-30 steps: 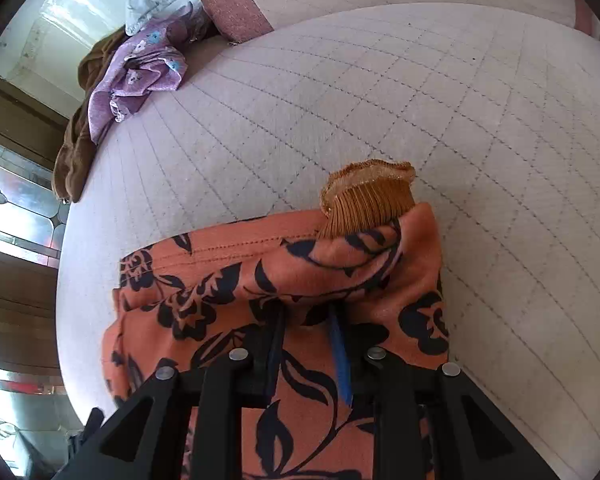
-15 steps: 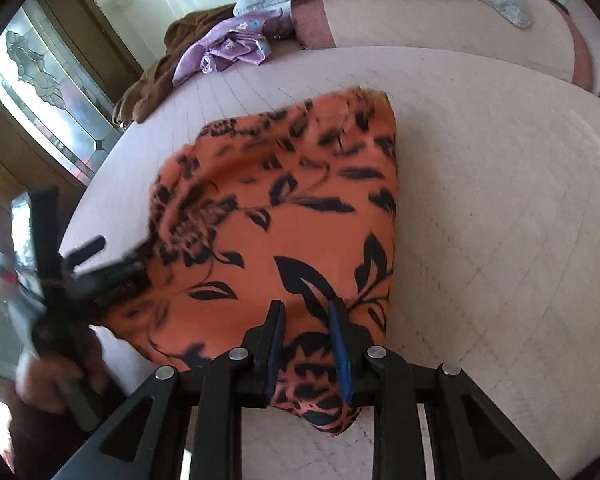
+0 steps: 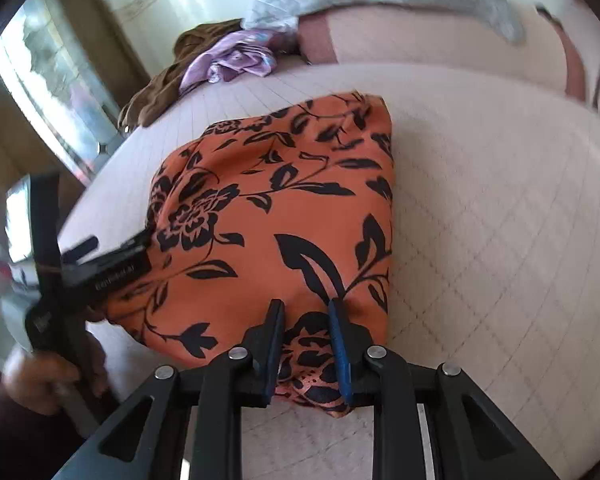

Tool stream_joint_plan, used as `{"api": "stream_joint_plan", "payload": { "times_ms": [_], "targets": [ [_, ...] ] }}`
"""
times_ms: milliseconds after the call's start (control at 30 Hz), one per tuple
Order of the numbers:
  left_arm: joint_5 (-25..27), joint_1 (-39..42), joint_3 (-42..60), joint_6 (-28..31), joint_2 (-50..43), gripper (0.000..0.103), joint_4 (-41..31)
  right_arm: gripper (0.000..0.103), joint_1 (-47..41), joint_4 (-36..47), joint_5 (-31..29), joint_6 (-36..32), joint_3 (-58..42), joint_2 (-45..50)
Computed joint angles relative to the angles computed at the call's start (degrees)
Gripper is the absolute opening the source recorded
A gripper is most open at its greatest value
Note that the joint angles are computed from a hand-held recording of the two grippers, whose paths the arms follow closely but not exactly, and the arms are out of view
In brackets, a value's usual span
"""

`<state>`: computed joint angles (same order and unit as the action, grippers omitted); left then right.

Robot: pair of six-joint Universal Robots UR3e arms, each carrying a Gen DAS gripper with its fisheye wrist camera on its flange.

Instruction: Fold small clothes

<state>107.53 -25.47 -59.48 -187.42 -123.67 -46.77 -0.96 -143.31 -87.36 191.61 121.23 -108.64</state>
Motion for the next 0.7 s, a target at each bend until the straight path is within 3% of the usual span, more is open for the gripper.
{"api": "stream_joint_plan", "payload": {
  "times_ms": [67,133,300,500,600,700],
  "targets": [
    [0.32,-0.31,-0.81,-0.47,0.46,0.103,0.16,0.027,3.58,-3.64,-4.74,1.10,0.52,1.90],
    [-0.37,-0.18,-0.82,-1.67,1.33,0.103,-1.67,0.027,4.09,-6.26,-5.65,0.35,1.71,2.28],
    [-7.50,2.74,2.15,-0.62,5.03,0.103,-10.95,0.026,-0.92,-1.46,1.27,-2.41,2.57,-3.40],
    [-10.03,1.32,-7.56,-1.48,14.63,0.103,-8.02,0.026,-10.01,9.76,11.60,-5.35,2.35,-14.92],
    [-4.73,-1.92,-2.53,1.32,9.38,0.103,-13.09,0.026,-10.74,10.73,13.08,-5.70,3.66,-16.50],
    [-5.36,-1.70,-1.41,1.06,8.02,0.103,-13.30,0.027,-8.75,7.83,10.65,-3.80,6.05,-11.79]
  ]
}}
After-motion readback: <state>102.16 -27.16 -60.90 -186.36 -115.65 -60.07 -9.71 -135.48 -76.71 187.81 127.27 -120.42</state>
